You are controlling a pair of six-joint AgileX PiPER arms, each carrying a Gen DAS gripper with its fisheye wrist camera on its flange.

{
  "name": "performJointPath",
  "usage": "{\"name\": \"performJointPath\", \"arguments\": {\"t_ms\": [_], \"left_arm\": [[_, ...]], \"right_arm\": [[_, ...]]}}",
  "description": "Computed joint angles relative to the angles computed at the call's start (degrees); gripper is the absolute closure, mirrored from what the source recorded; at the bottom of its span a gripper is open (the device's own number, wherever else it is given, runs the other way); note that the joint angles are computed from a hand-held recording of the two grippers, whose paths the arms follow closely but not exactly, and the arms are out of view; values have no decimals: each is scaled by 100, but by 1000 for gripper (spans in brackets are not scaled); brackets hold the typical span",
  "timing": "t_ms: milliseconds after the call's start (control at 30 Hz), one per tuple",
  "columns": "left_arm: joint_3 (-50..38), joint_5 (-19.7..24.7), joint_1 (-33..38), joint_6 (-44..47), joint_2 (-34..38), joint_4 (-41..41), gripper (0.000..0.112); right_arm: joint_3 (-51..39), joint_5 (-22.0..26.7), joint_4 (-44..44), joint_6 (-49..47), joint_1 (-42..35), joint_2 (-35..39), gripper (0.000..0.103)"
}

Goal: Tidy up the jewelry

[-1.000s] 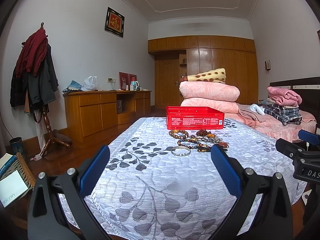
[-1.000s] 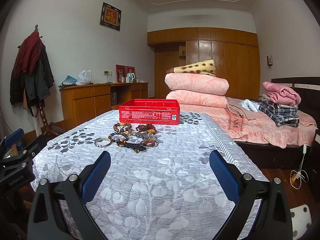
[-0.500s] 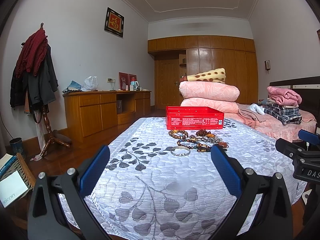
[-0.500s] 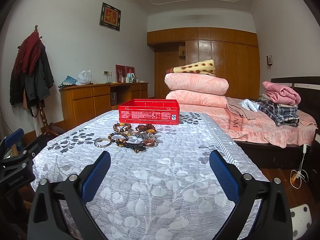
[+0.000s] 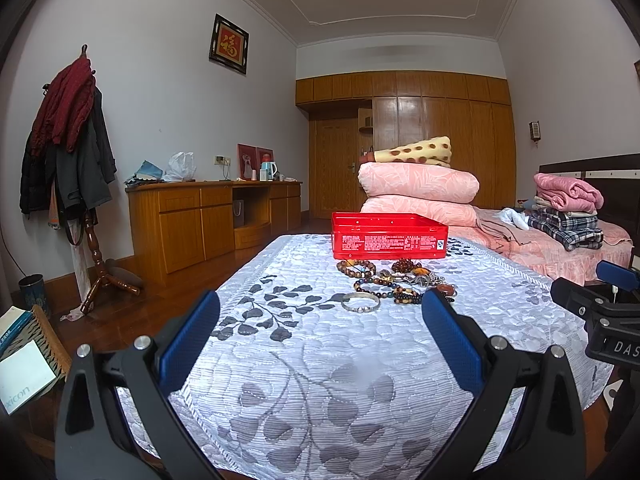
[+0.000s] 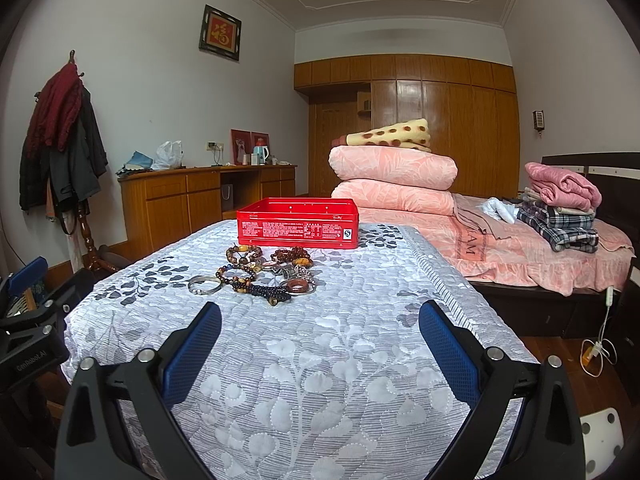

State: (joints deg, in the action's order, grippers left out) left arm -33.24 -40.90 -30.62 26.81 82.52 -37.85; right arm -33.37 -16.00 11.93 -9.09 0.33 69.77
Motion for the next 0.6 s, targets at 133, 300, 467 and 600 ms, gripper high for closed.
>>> {"name": "performJointPath", "arguments": {"t_ms": [133, 300, 467, 600], "left_arm": [[-1, 25, 9, -3, -10, 12, 14], [-2, 8, 4, -3, 0, 3, 14], [12, 28, 1, 28, -44, -25, 14], [14, 20, 7, 5, -31, 0, 14]], "right_arm": [[0, 1, -9, 7, -1, 0, 6], [-2, 5, -4, 4, -4, 0, 6], [-1, 0, -5, 5, -1, -2, 6], [-3, 10, -8, 10, -3, -5, 6]]}}
